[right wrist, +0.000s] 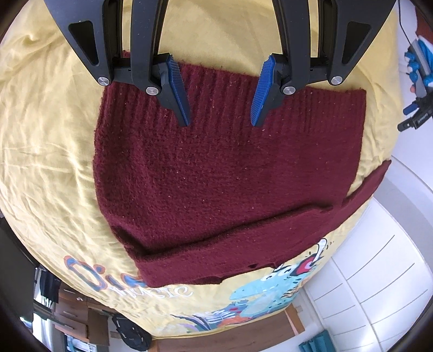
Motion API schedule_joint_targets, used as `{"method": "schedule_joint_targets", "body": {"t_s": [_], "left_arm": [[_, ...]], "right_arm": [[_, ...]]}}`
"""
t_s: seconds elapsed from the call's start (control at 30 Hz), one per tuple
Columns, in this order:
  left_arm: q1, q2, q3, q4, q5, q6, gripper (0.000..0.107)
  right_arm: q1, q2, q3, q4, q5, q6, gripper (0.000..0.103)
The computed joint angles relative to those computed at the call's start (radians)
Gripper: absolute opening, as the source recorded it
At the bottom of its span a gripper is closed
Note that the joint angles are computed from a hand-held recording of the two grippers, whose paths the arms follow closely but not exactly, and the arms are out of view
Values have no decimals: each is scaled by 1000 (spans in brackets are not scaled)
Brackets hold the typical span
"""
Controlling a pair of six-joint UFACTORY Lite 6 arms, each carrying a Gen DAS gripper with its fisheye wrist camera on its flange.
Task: Fold small clothes
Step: 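Move the left tool toward the other sleeve cuff, then grasp the sleeve cuff with the left tool and lift it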
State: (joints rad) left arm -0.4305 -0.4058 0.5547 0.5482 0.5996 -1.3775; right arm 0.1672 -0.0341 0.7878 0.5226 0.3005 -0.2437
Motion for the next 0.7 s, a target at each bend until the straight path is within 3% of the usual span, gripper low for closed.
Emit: {"method": "schedule_joint_targets", "body": {"t_s": [0.33,0.5,0.7], "left_arm": [[349,61,27,-185,-191,335,102],[553,147,81,-494,-295,717,102],[717,341,213,-919,-352,1195,101]], "right_arm": [[-38,60,49,67,10,-98,49],[-51,89,67,52,15,-86,49],[-53,139,99,-13,20,-23,49]]}}
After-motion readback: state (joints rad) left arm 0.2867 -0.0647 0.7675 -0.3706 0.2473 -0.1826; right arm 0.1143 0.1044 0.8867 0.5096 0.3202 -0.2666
